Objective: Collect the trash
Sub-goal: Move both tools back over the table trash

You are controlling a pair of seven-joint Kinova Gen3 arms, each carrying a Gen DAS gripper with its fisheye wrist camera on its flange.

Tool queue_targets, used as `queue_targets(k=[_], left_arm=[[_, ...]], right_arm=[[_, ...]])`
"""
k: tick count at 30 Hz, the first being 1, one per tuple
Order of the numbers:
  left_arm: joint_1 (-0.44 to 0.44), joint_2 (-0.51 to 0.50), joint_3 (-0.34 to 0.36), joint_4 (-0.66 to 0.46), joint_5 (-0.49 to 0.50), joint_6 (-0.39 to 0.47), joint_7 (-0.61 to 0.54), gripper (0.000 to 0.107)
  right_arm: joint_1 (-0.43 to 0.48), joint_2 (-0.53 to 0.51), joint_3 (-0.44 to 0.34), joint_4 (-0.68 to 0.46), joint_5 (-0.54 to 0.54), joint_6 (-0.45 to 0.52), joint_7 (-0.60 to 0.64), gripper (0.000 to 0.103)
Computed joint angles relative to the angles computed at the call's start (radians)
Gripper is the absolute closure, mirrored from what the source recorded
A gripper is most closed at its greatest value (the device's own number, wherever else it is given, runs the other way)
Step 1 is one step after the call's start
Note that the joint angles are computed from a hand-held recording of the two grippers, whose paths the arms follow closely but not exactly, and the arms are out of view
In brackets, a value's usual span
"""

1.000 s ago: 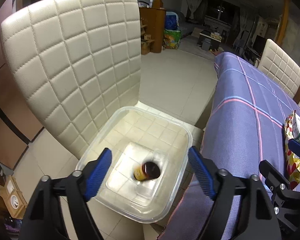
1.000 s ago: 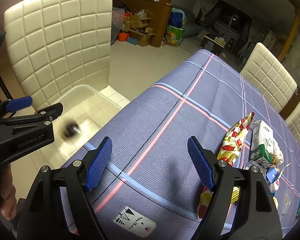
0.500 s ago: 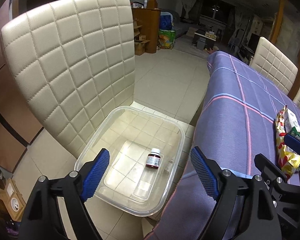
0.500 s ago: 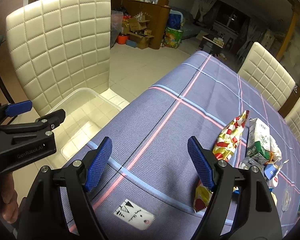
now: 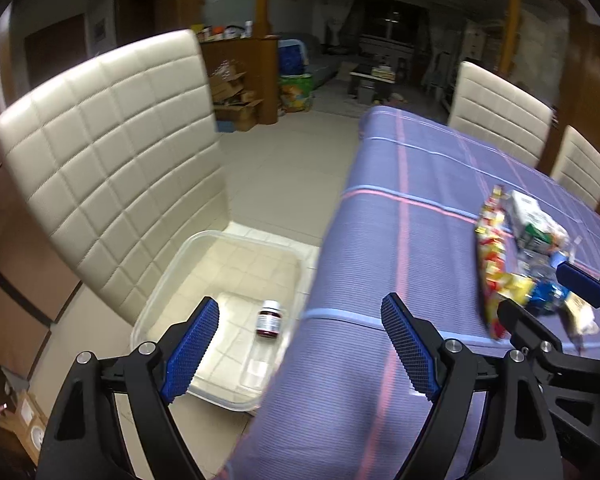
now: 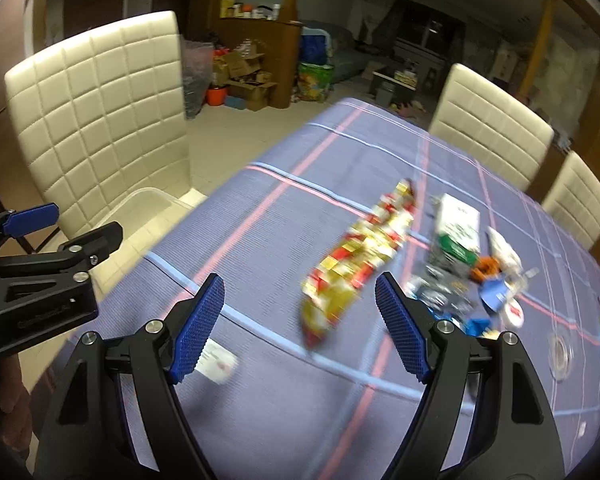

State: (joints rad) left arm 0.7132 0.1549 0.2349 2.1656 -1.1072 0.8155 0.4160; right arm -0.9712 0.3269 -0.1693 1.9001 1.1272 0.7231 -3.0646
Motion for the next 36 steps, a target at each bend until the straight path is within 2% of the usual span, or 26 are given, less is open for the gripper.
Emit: queue_targets(k=[8, 11, 15, 22, 26, 31, 36], left_arm=[[0.101, 0.092, 0.02, -0.153, 0.036, 0.052, -0.099, 0.026], [0.154, 0.138, 0.009, -0.228, 0.044, 0.077, -0.145, 0.026], [0.215, 0.209, -0.014, -0.338, 0.063, 0.099, -0.218, 0.026], [0.273, 0.337, -0.056, -0.547, 0.144, 0.118, -0.374, 0.026], [0.295, 0.398, -0.082, -0.65, 0.196, 0.123, -0.453, 0.026], [0.326, 0.456, -0.131, -0.74, 0.253, 0.135, -0.508, 0.026], [0.364, 0.522, -0.187, -0.85, 0.311, 0.196, -0.566, 0.026]], right_arm=[[0.076, -0.127, -0.016, 0.186, 0.038, 0.008, -0.164, 0.025], [0.132, -0.181, -0.028, 0.268, 0.062, -0.001, -0.235, 0.025], [0.232, -0.234, -0.034, 0.351, 0.071, -0.044, -0.27, 0.025], [0.392, -0.282, -0.02, 0.44, 0.12, -0.126, -0.289, 0.025], [0.488, -0.295, 0.012, 0.467, 0.131, -0.182, -0.274, 0.016], [0.612, -0.274, 0.07, 0.469, 0.159, -0.274, -0.23, 0.016], [0.702, -0.223, 0.115, 0.442, 0.16, -0.382, -0.15, 0.012]])
